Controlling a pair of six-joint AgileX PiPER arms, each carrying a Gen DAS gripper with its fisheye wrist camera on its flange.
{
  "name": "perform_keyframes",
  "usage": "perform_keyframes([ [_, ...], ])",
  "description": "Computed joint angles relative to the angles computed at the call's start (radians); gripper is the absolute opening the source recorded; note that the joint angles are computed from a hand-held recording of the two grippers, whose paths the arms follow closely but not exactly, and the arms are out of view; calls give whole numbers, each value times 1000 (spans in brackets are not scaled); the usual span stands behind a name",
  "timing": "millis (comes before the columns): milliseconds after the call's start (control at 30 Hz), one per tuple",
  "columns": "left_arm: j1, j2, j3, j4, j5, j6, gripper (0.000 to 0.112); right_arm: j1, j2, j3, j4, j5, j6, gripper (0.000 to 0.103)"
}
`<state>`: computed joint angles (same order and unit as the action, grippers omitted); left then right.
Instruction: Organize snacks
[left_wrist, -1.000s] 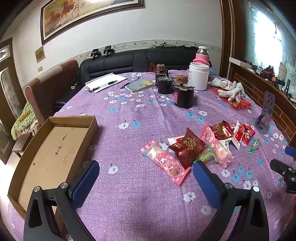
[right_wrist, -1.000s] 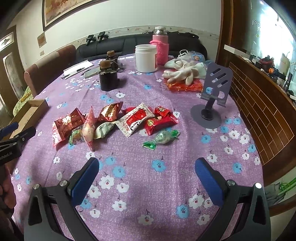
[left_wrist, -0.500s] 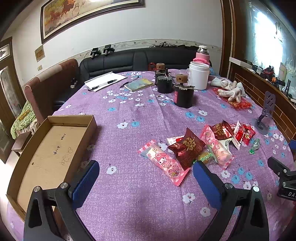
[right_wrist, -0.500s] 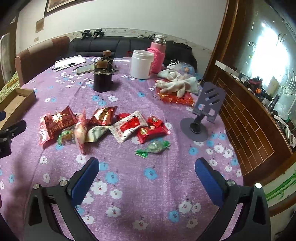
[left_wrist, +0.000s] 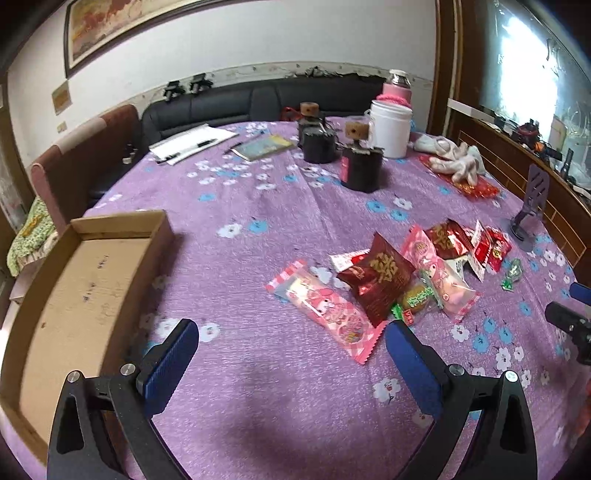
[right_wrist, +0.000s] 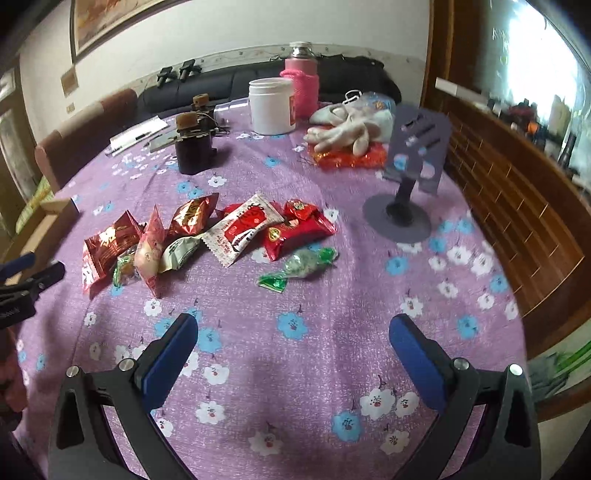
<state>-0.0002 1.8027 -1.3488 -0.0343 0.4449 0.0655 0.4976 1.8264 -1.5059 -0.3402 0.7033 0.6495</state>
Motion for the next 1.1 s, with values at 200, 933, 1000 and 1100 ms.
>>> perform_keyframes([
  [200,-12,80,-91,-128,72,152,102,-29,20,3,97,-58,-102,103],
  [933,13,249,-303,-121,218,124,102,-87,316,-392,108,133,-148,56],
  [1000,17,261,-320,-127,234,124,102,-84,317,-391,88,136,-147,52],
  [1100,11,265,-325,-118,236,117,102,-88,293,-353,72,113,-130,26],
])
